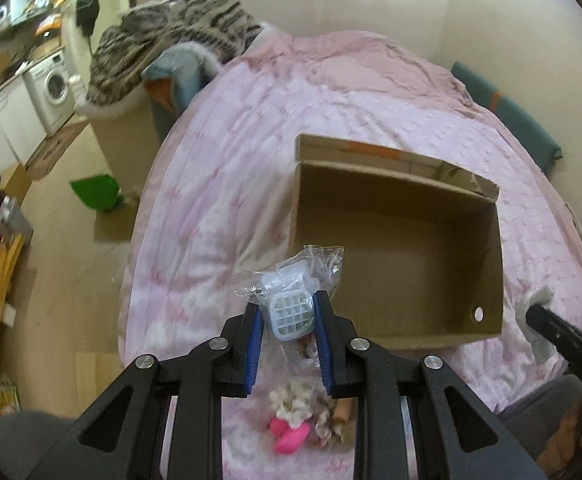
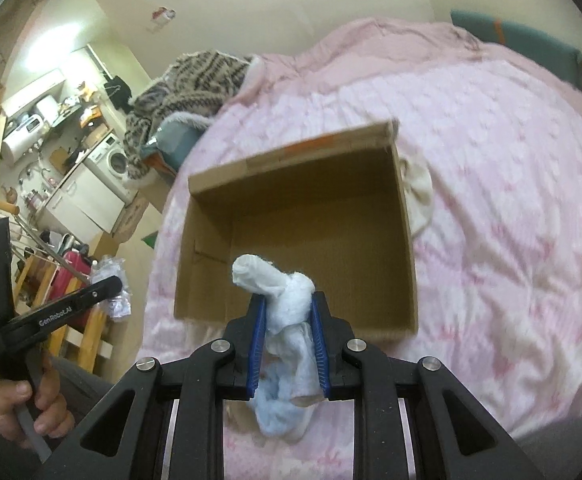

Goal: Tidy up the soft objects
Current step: 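Carry the sock and plastic bag over the cardboard box with both tools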

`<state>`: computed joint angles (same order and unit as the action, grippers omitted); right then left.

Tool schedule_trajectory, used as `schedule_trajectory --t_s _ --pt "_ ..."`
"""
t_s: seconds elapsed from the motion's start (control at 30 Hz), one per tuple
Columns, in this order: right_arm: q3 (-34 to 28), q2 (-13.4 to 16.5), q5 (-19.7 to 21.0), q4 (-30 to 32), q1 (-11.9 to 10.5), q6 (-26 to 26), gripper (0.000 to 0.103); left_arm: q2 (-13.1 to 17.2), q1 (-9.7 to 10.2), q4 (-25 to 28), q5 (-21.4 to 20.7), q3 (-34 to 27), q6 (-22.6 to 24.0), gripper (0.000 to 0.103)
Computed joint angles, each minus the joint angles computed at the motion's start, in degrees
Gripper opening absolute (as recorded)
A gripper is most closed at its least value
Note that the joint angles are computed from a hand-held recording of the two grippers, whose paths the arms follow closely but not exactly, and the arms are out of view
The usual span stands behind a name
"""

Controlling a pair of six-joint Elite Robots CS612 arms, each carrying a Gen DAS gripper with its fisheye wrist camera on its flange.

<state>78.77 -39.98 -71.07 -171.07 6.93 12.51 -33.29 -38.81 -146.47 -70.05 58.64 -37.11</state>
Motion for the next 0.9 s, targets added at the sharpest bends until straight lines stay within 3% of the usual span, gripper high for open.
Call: schedule_trajectory --t_s 0.33,0.6,0.9 --pt "-6.7 3.8 -0.6 0.3 0.0 -1.3 0.024 6.5 0.67 2.3 -2.3 -10.9 3.7 0.022" --pt "-11.2 7.4 -2.9 5.3 0.4 0.1 0.024 12.8 1.0 3.2 -3.8 -19.4 6.8 0.022" --pt "-13.8 9.2 -1.6 12.8 0.6 -1.6 0.024 15.7 1.57 5.4 -8.3 -22.7 6.0 0.022"
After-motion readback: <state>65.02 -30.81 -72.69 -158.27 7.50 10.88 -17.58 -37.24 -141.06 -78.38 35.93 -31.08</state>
